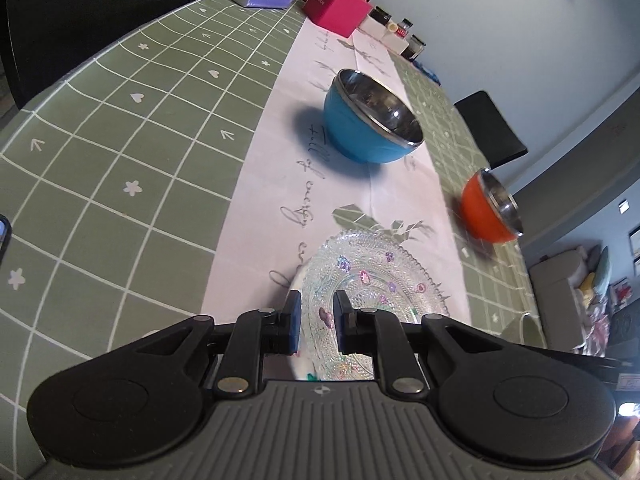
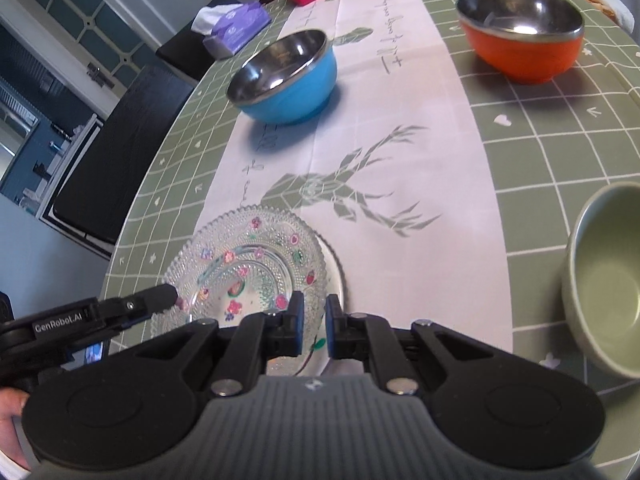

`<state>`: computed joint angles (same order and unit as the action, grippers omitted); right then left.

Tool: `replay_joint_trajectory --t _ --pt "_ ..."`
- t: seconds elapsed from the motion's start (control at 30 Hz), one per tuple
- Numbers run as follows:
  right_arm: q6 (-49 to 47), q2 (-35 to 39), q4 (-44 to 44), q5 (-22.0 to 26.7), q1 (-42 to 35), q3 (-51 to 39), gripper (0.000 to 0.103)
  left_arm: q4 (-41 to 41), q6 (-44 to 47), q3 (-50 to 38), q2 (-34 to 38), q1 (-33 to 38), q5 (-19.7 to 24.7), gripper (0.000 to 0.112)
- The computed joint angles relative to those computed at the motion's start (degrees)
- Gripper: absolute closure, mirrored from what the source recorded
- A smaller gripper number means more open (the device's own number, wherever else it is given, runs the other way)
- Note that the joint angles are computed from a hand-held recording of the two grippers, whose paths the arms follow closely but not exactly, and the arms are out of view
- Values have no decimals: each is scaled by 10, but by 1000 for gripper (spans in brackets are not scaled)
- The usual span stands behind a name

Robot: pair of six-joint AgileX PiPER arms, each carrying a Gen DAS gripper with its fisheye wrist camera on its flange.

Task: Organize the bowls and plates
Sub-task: 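Lift the clear glass plate with both tools and carry it toward the plate stack, then lower the glass plate onto the plate stack with both tools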

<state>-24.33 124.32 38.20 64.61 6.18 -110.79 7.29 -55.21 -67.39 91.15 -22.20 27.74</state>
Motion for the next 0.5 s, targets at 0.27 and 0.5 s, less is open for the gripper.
replay_joint_trajectory --t 0.27,0.5 --pt "-3 -7 -23 -14 9 7 94 19 1 -19 15 -11 29 95" --pt "-4 -1 -21 0 8 -5 94 28 -3 -30 21 -12 50 95"
